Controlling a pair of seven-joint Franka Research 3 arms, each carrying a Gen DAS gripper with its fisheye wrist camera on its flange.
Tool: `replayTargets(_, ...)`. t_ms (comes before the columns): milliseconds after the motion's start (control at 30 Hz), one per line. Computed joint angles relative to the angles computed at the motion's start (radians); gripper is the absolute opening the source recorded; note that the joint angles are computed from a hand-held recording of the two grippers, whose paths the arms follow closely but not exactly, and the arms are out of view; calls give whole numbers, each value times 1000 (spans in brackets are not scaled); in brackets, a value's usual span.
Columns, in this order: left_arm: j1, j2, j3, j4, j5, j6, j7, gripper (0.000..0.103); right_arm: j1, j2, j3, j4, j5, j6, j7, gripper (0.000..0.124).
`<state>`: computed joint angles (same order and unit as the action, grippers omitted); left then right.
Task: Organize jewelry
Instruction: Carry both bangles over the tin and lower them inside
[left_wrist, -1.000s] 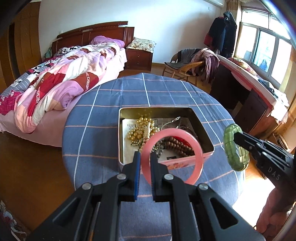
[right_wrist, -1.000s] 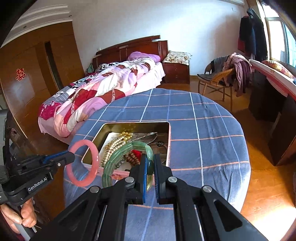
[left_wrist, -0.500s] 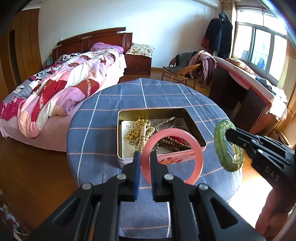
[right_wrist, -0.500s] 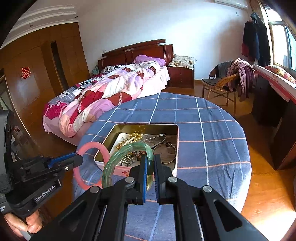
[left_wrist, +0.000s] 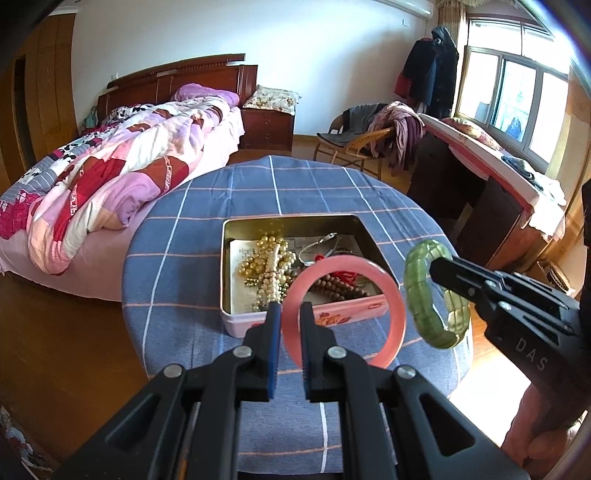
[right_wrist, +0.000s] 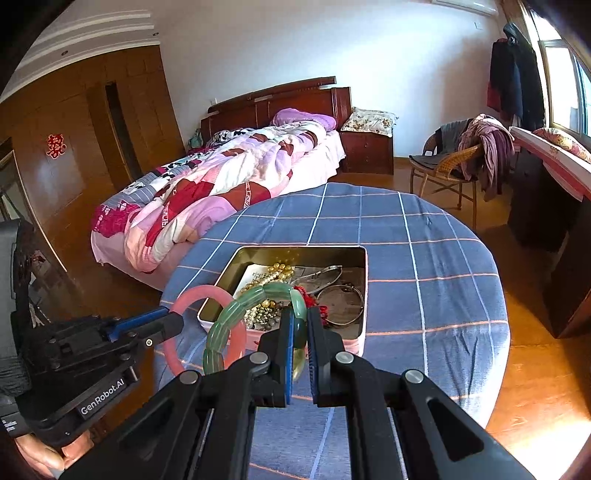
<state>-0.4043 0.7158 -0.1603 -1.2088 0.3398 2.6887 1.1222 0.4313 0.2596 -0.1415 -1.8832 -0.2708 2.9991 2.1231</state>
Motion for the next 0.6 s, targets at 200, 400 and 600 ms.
replayTargets(200,-3,26,-5,44,-11,-17,16,10,-35,22,47,31,93,-9,-75,6)
replayTargets(400,-27,112,13,209,-14,-73,30,10,-20,66,26,107,117,-9,-108,6)
replayTargets(600,-54,241,43,446,-25,-161,48,10,-11,136,3,218,128,-38,-111,6)
